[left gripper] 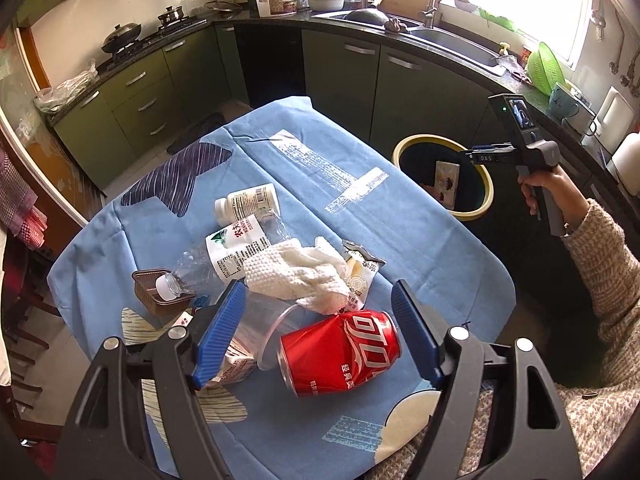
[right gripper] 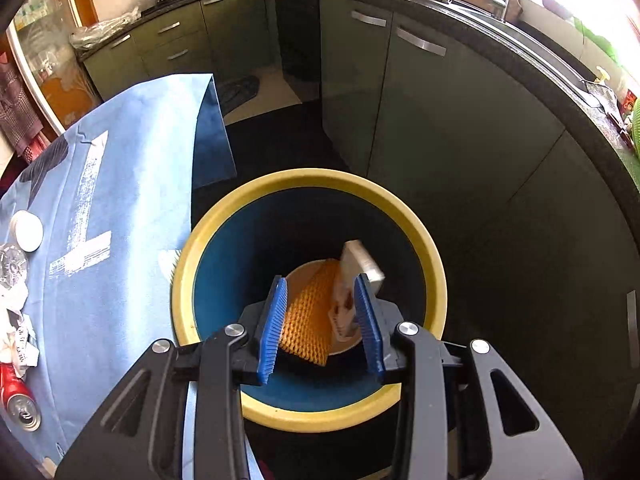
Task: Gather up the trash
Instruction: 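Carry the printed box over the bin and open the right gripper, then grasp the white-and-red milk carton with the left gripper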
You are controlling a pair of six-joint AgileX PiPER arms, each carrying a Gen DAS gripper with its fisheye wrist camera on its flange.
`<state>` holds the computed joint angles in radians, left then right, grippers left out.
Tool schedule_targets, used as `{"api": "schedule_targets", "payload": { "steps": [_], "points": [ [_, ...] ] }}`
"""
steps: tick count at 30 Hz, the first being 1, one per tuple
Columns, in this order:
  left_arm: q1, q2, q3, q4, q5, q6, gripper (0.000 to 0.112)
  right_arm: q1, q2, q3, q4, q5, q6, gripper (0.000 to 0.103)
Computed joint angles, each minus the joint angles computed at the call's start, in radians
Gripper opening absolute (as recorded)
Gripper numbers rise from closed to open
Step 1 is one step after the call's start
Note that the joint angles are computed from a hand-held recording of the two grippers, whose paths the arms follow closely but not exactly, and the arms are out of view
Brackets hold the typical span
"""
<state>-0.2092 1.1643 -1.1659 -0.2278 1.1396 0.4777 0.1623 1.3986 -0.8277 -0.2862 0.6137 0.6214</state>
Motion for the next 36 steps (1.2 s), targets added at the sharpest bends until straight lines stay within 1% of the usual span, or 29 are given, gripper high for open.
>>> {"api": "schedule_targets", "payload": {
  "steps": [3, 5, 8, 12, 14, 21, 27, 29, 30, 33, 36],
  "points": [
    [0.062, -0.002, -0.019, -0.036, 0.025, 0.027, 0.074, 0.051, -0.028, -0.018, -0.028, 0.039, 0.034, 0.038],
    [0.1, -0.013, -0.022, -0.033, 0.025, 0.028, 0.079, 0.074, -0.041, -0.026, -0.03, 0.056, 0.036, 0.038],
    [0.149, -0.008, -0.023, -0.001, 0.035, 0.005, 0.08, 0.101, -0.046, -0.047, -0.02, 0.079, 0.035, 0.039],
    [0.228, 0.053, -0.028, 0.012, 0.057, -0.028, 0.08, 0.15, -0.045, -0.067, -0.026, 0.096, 0.056, 0.039],
    [0.268, 0.087, -0.021, -0.005, 0.066, -0.03, 0.08, 0.168, -0.046, -0.072, -0.021, 0.1, 0.056, 0.039],
    [0.3, 0.177, 0.011, 0.004, 0.043, -0.093, 0.079, 0.187, -0.073, -0.051, -0.01, 0.1, 0.047, 0.039],
    [0.288, 0.22, 0.005, 0.031, 0.035, -0.133, 0.064, 0.167, -0.101, -0.016, 0.018, 0.08, 0.021, 0.041],
    [0.292, 0.228, 0.006, 0.03, 0.038, -0.134, 0.049, 0.163, -0.105, -0.006, 0.026, 0.073, 0.014, 0.04],
    [0.294, 0.231, 0.004, 0.029, 0.041, -0.132, 0.045, 0.156, -0.106, -0.004, 0.034, 0.069, 0.002, 0.041],
    [0.296, 0.229, 0.002, 0.033, 0.043, -0.123, 0.044, 0.148, -0.112, 0.007, 0.048, 0.057, -0.011, 0.04],
    [0.292, 0.214, -0.007, 0.042, 0.046, -0.114, 0.04, 0.144, -0.122, 0.015, 0.057, 0.052, -0.02, 0.04]
  ]
}}
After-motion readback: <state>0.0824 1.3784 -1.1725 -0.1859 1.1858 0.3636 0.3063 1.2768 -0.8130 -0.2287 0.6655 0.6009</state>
